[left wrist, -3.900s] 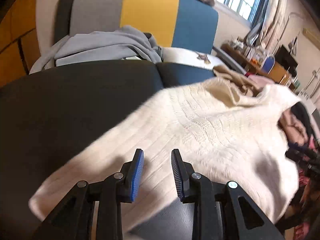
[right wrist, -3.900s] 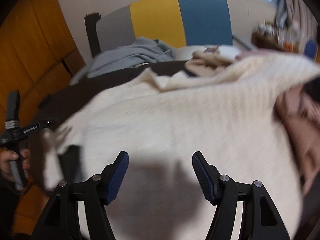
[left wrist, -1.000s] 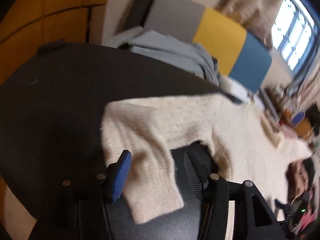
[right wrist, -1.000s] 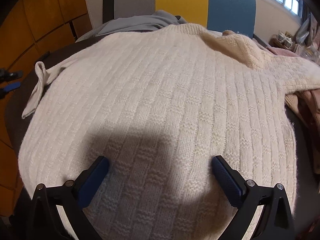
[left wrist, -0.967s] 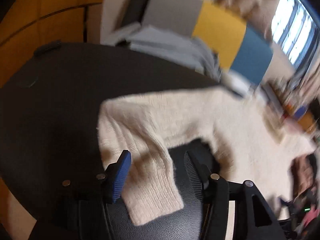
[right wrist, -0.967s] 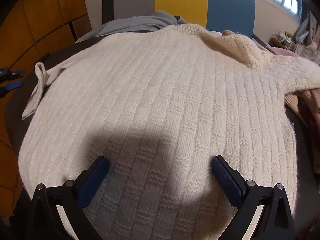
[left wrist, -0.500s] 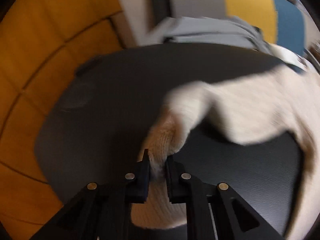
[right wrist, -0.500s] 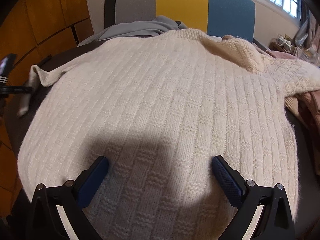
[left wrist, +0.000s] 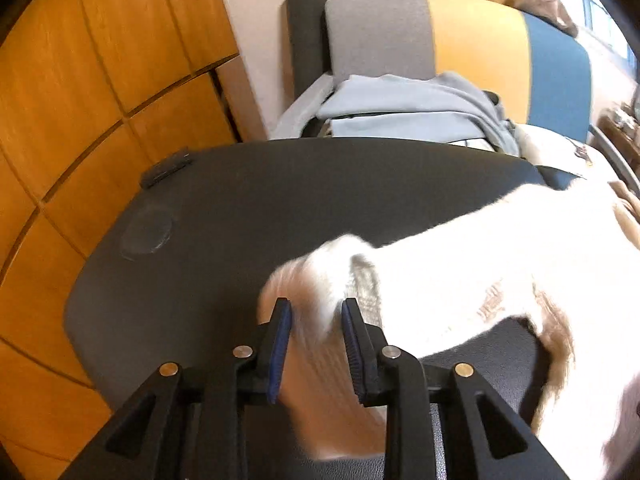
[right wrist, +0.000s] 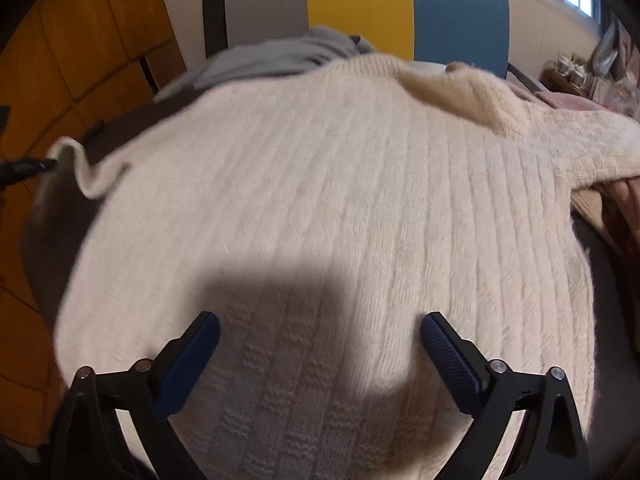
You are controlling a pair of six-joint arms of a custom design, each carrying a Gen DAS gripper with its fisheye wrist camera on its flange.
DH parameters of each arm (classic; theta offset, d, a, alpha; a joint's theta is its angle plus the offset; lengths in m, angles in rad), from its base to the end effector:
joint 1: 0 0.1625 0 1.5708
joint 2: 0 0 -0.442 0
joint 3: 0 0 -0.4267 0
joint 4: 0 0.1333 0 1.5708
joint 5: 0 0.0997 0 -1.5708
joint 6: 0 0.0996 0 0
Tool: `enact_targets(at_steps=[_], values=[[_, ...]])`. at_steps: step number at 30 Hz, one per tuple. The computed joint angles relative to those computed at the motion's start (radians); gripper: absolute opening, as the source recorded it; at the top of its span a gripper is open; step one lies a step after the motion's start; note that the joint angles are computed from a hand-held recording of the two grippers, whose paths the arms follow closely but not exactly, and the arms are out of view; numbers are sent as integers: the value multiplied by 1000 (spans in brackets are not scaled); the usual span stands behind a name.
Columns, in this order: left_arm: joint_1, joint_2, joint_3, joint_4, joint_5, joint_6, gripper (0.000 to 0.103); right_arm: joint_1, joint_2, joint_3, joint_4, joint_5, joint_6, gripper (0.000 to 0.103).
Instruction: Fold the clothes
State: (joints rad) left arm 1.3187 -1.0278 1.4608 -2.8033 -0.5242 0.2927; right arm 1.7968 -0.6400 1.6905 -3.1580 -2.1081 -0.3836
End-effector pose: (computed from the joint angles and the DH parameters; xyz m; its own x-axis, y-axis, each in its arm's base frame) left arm 0.0328 -0.7529 0.3986 -0.5622 -0.2612 -0.7847 0.3510 0.7837 -0.5124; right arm 0.2362 -0.6599 0.0337 -0.7587 -0.2555 0.5993 -0.5139 0.8001 -0.3095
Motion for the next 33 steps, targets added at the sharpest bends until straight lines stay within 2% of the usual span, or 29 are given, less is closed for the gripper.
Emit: enact_targets(at_steps=[2,4,5,6,9,12,13,15,16,17,19,20,22,24,25,26,27,28,29,33], values=[[21,-20,-27,75,20,-141,25,6,-9,-4,-20,14,-11,101],[45,-29,-57,91,104,-236,23,7,-13,-8,-30,27,-10,101],[59,-37,-71,101,122,-281,22,7,-12,-12,-28,32,-8,101],[66,-62,-59,100,98,-322,20,7,-7,-16,-26,32,-7,101],[92,-133,-32,89,-10,-421,23,5,8,-31,-3,40,8,101],[96,-129,-36,157,-147,-426,25,8,24,-54,24,47,18,101],[110,-133,-36,198,-236,-454,23,11,30,-64,32,48,17,101],[116,-157,20,199,-434,-502,24,20,38,-78,34,45,4,101],[112,-164,52,171,-485,-499,26,25,41,-85,35,40,-4,101],[110,-148,55,177,-494,-484,28,30,46,-93,37,31,-9,101],[79,-112,66,187,-406,-476,28,32,52,-97,53,28,-5,101],[66,-86,59,175,-310,-471,28,32,54,-98,65,29,0,101],[63,-72,71,149,-171,-473,28,33,59,-101,88,31,8,101],[69,-36,34,157,-109,-496,28,37,60,-92,78,32,-7,101],[76,-19,3,203,-93,-512,27,40,59,-86,71,33,-17,101],[84,1,-28,236,-106,-514,25,39,59,-83,70,33,-18,101],[93,18,-52,251,-118,-499,21,38,60,-81,71,29,-16,101],[95,36,-73,279,-105,-492,12,37,62,-81,72,24,-13,101],[95,55,-95,278,-69,-458,8,34,63,-82,75,19,-6,101],[94,103,-185,193,100,-308,6,23,55,-73,87,16,31,101]])
